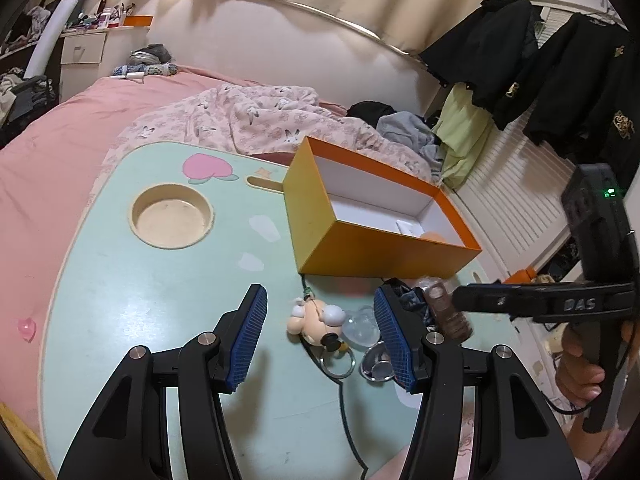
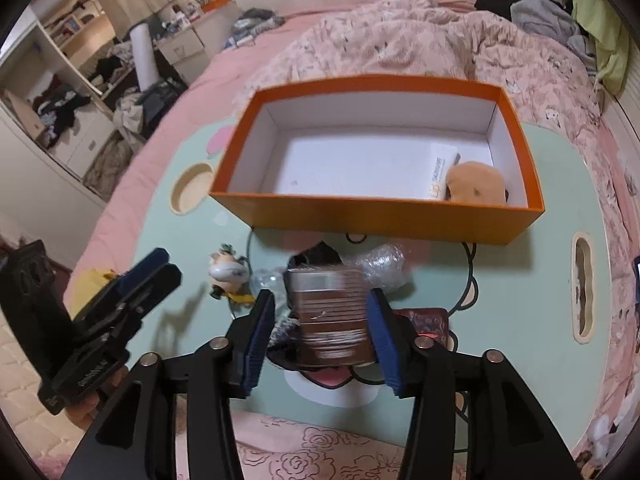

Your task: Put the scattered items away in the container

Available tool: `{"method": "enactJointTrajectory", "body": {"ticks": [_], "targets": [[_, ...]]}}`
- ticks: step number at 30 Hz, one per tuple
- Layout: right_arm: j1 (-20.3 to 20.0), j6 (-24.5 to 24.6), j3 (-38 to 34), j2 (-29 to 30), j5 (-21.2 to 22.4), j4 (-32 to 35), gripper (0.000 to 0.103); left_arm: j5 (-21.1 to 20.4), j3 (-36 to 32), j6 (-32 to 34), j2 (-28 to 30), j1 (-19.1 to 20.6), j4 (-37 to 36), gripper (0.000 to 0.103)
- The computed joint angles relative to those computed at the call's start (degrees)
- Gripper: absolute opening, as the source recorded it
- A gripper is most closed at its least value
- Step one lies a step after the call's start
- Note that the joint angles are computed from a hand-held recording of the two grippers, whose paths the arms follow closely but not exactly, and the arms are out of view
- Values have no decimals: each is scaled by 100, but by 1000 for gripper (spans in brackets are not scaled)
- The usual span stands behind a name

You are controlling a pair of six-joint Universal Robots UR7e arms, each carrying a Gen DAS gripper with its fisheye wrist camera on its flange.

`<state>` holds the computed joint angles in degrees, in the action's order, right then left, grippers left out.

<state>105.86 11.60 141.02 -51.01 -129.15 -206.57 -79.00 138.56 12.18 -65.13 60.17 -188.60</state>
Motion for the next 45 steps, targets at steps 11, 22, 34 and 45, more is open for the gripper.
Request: {"method": "enactJointTrajectory", "body": {"ticks": [11, 22, 34, 45], "targets": [[-56, -36, 92, -154, 58, -194, 54, 1065, -203, -95, -1451, -674, 1772, 57], [-226, -117, 297, -251, 225, -558, 54, -48, -1263, 264, -1313, -1523, 3826, 66], [-436, -85, 666, -311, 13, -1114, 54, 307, -2795, -363, 841, -1632, 4193, 66], [-758, -134, 1047, -565, 114, -1699, 54, 717, -3454, -798, 2267, -1554, 4895, 66]]}}
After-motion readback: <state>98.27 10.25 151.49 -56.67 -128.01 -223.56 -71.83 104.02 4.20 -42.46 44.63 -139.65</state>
